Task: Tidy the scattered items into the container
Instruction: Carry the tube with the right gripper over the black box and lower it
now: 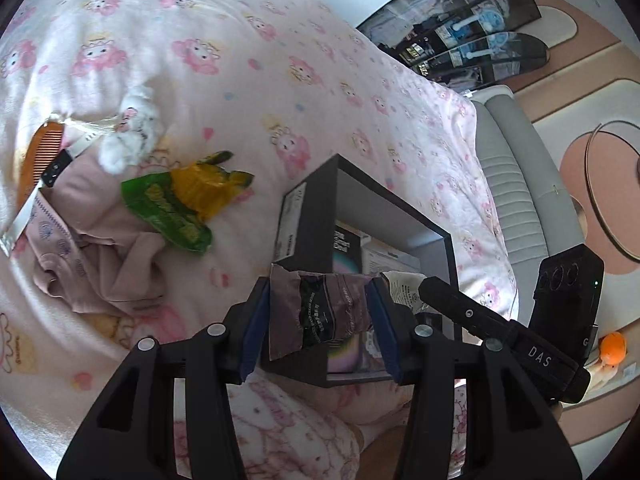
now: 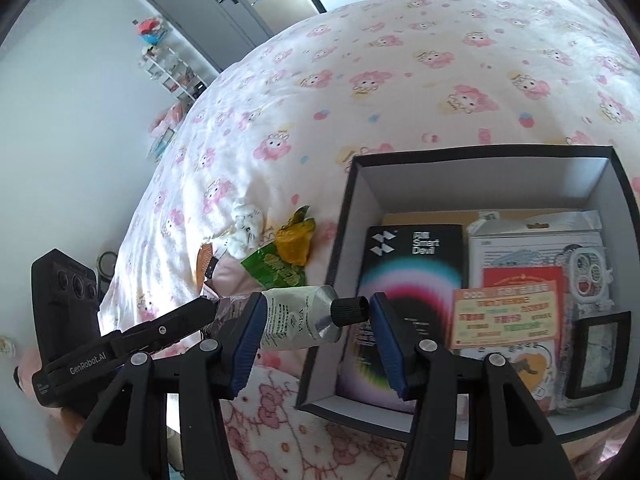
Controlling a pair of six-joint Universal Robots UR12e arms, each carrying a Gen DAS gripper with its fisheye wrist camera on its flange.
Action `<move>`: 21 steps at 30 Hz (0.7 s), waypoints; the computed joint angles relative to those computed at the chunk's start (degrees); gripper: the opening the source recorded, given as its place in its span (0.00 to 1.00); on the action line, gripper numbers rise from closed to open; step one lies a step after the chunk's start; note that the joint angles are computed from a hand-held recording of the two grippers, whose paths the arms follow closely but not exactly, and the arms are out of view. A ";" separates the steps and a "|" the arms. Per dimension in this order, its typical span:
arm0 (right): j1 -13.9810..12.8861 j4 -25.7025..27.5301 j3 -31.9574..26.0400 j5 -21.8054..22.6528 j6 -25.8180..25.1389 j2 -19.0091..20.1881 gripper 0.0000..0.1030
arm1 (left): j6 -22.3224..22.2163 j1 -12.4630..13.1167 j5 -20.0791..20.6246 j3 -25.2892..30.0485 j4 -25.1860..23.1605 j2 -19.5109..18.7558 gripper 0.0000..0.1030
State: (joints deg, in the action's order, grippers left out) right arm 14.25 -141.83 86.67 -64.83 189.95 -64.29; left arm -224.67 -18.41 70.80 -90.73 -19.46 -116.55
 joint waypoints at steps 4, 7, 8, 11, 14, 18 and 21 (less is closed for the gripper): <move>-1.36 -1.63 2.06 -2.00 0.44 -1.24 0.48 | 0.79 -1.74 0.28 4.07 -2.42 -2.33 0.47; -2.80 -2.06 3.11 -1.57 0.63 -1.65 0.48 | 1.66 -2.85 1.05 7.01 -4.36 -4.09 0.47; -3.28 -2.40 3.35 -1.18 0.83 -1.67 0.48 | 2.09 -3.30 1.84 8.18 -5.51 -4.67 0.47; -4.86 -4.47 4.24 0.69 3.36 -1.43 0.48 | 5.03 -4.91 5.14 12.54 -10.23 -6.65 0.47; -6.00 -5.39 4.73 0.28 4.83 -1.17 0.48 | 8.24 -6.03 6.79 17.16 -14.09 -9.08 0.47; -7.51 -5.71 3.79 -0.32 5.63 -0.21 0.48 | 10.04 -6.63 6.85 23.20 -16.76 -13.03 0.47; -7.51 -3.11 1.06 -4.49 3.19 1.35 0.48 | 8.66 -6.69 5.58 25.49 -15.39 -15.25 0.47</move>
